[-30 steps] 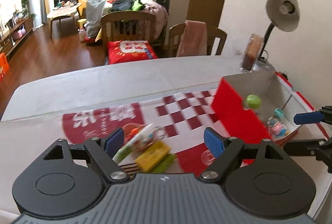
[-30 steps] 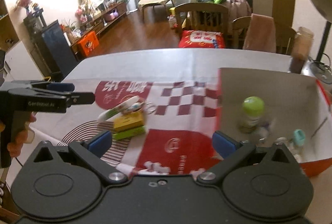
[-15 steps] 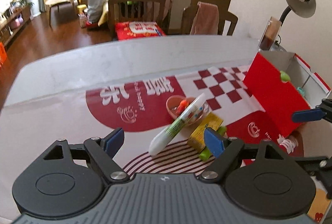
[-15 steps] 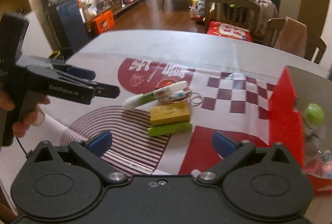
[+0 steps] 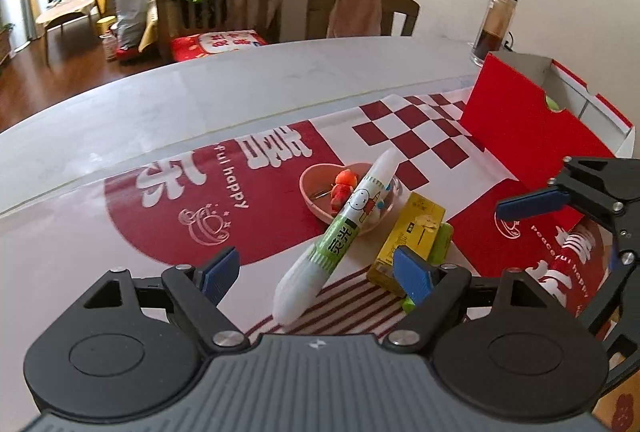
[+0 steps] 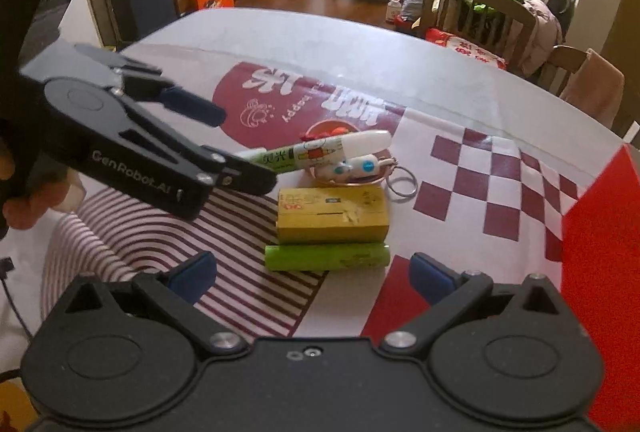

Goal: Organize rigid objects
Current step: 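Grasp the white glue stick with the left gripper while the right grasps the green tube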

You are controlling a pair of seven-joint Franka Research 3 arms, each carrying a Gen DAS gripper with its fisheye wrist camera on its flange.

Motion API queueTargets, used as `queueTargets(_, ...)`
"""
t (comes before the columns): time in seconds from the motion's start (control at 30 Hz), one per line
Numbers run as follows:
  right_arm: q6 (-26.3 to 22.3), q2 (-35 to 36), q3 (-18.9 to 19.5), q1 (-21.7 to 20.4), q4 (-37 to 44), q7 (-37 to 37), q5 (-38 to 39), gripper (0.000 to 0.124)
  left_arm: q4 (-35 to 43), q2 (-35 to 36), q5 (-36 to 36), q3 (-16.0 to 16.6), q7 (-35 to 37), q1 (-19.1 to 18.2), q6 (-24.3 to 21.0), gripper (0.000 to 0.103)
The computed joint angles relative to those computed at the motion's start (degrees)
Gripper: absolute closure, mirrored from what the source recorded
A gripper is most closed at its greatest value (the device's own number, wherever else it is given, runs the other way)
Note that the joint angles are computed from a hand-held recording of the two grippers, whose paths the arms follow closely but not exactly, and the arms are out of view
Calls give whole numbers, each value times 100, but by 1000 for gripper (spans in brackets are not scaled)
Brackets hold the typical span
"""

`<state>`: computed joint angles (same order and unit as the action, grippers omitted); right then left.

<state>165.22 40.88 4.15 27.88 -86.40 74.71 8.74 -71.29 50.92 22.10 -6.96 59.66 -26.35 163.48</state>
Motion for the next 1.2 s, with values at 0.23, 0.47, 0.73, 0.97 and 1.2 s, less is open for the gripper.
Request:
queueTargets(0.23,-229,403,105,-122,495,-137,65,26,527,474,-337,-333,467,254,-43,19)
queueTargets(0.47,-219,539,200,-203,585,-311,203,30,688,705,-796,-844,1219,562,106,20)
queueTargets(0.73,-73,560,175,-163,568,-398,267,34,123,439,-1032,-873,1509,709,472,25)
queueTargets(0.97,60,523,102,-106,487,-324,245,42,374,707,-1271,-1307,1849,946,563,46)
queueTargets(1.2,169,468,-32,5,375,-84,184,43,450,834,-1626,-1653,2168,1115,557,63)
